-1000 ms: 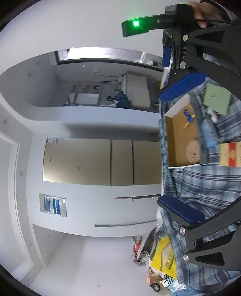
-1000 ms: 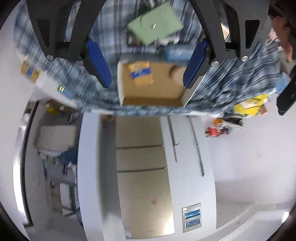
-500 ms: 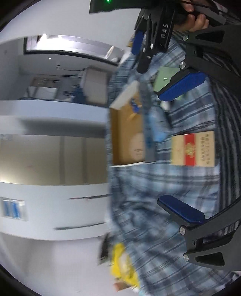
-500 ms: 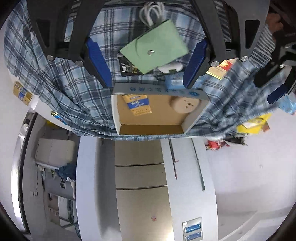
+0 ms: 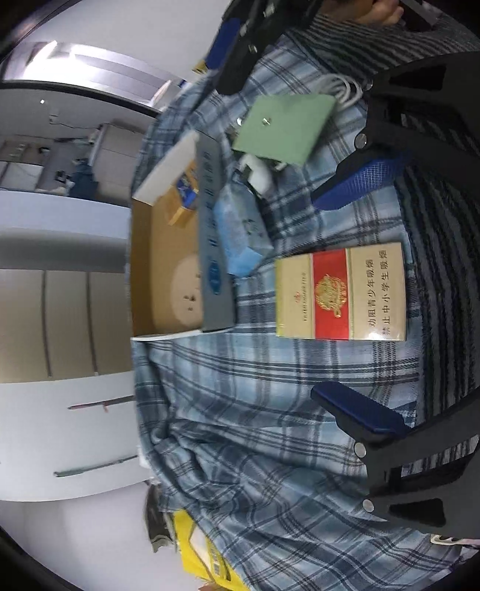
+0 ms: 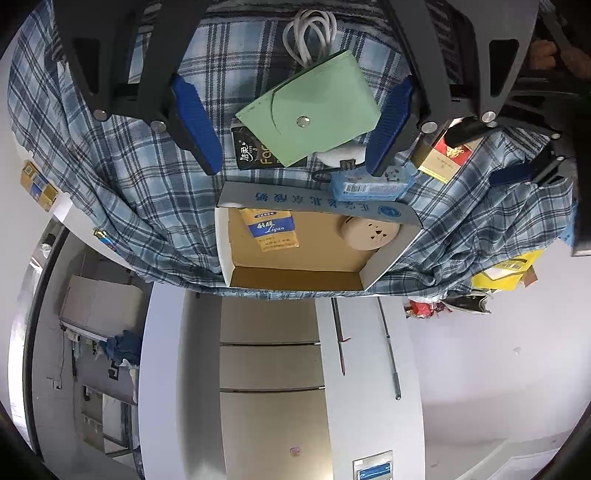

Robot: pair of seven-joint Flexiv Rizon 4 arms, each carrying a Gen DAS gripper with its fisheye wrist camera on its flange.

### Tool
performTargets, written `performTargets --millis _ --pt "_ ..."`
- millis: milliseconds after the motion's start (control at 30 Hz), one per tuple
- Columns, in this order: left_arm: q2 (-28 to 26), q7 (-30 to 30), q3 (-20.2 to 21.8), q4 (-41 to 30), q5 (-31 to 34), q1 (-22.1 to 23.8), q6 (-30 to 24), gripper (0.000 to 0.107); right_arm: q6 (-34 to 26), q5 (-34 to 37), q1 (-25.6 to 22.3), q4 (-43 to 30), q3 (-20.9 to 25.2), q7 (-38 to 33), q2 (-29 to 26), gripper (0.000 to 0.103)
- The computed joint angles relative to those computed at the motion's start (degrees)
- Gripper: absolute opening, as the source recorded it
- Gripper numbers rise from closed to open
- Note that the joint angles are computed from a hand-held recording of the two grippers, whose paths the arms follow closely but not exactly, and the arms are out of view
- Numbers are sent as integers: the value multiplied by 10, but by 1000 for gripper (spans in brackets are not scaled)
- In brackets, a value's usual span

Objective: Organize soft objects
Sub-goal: 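Grasp the red-and-gold cigarette pack with the left gripper, then lift the red pack with the left gripper while the right gripper grasps the green leather pouch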

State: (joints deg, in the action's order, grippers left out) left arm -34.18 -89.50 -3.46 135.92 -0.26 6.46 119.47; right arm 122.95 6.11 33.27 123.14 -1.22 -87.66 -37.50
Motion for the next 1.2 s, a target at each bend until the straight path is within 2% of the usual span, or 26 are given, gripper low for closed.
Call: performTargets --millis 200,300,367,400,467,600,733,800,867,933,1067,1100,1200 --pt "0 6 -47 -17 20 54 -81 81 -12 -10 -12 -1 7 10 1 79" --pt "2 14 -33 -22 5 35 -101 70 -15 -8 -5 -1 1 10 0 79" --pt "2 24 -18 -27 -6 14 -113 58 -16 -7 -3 -2 0 12 0 79" --pt "2 26 -12 -28 -13 4 -113 58 -18 -9 -5 -2 1 13 0 79" --pt "2 28 -2 -23 -18 -6 -93 58 -19 -14 -11 -2 4 16 0 79" --pt "-1 17 14 1 -13 -21 2 58 -17 -35 -34 0 22 27 1 79" --pt "2 15 24 22 1 -30 85 58 -25 -15 -13 1 1 28 6 79" --pt "14 22 29 31 0 -39 101 58 -51 -30 -32 5 15 41 18 79" --pt "41 2 1 38 26 -8 84 58 -63 -33 -37 20 18 51 34 79" --pt "56 -27 -16 35 62 17 84 58 -75 -71 -80 33 56 66 47 79" --pt "30 -4 29 21 4 -54 185 58 -196 -116 -112 21 83 126 61 81" --pt "21 -2 31 16 0 -57 199 58 -226 -125 -124 11 96 143 58 84" --pt "-11 25 41 4 -23 -79 233 58 -275 -137 -187 -21 163 178 37 85"
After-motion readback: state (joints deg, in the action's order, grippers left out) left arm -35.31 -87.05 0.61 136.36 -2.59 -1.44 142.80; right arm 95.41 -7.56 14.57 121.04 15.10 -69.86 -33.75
